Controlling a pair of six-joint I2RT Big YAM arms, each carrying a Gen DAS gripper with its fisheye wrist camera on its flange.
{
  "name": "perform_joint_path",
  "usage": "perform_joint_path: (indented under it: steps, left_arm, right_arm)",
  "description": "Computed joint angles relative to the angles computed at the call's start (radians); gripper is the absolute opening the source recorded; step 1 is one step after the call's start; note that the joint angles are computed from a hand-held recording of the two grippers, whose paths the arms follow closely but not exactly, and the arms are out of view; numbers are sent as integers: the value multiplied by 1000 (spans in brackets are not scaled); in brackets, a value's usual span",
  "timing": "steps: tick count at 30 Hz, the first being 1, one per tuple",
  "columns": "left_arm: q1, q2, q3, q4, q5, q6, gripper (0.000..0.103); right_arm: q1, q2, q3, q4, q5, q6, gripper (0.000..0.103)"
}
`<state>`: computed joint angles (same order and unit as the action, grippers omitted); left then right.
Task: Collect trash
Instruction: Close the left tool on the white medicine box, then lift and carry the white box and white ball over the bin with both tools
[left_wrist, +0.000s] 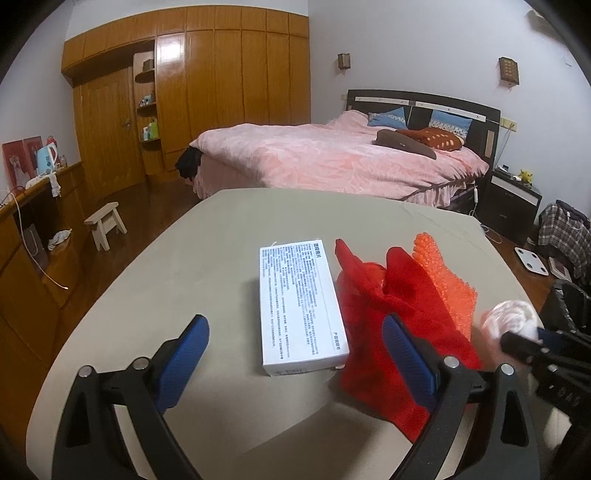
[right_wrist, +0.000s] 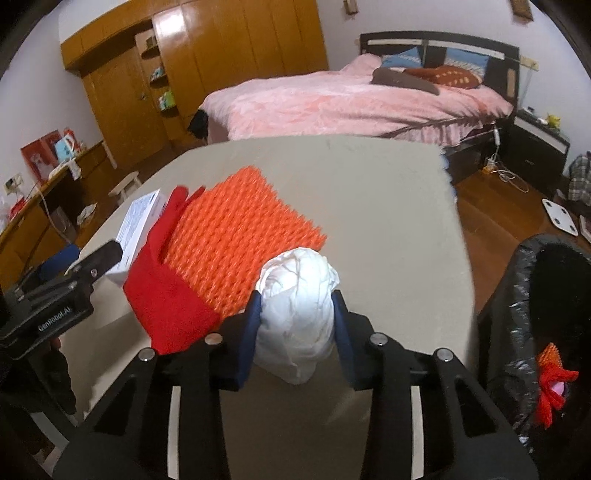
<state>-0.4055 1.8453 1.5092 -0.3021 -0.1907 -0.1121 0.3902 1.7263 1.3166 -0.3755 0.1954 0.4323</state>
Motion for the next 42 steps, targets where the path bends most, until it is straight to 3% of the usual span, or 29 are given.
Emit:
perform_joint_path:
  steps: [6,11,22,24,29,37,42]
  left_arm:
    - [8,27,35,-28,4,3,85]
    - [17,62,87,-83,18,-3,73]
    - [27,113,158,-195,38,-23,72]
    - [29,115,162,-204,50,-26,55]
    - [37,92,127,-168,34,-47,55]
    - [47,125,178,-234,61,-39,57]
    - [48,93,135,-181,47,-45,56]
  right_arm:
    - [-8,-6,3,7,18,-22,36]
    - [-11,-2,9,6,19,-34,36]
    - [-7,13,24,-1,13,-39,37]
    - [-7,15,27,-4,14,-41,37]
    - [-6,15,27,1,19,-46,37]
    - [-8,12,27,5,22,-45,37]
    - [-11,-5,20,12,24,-49,37]
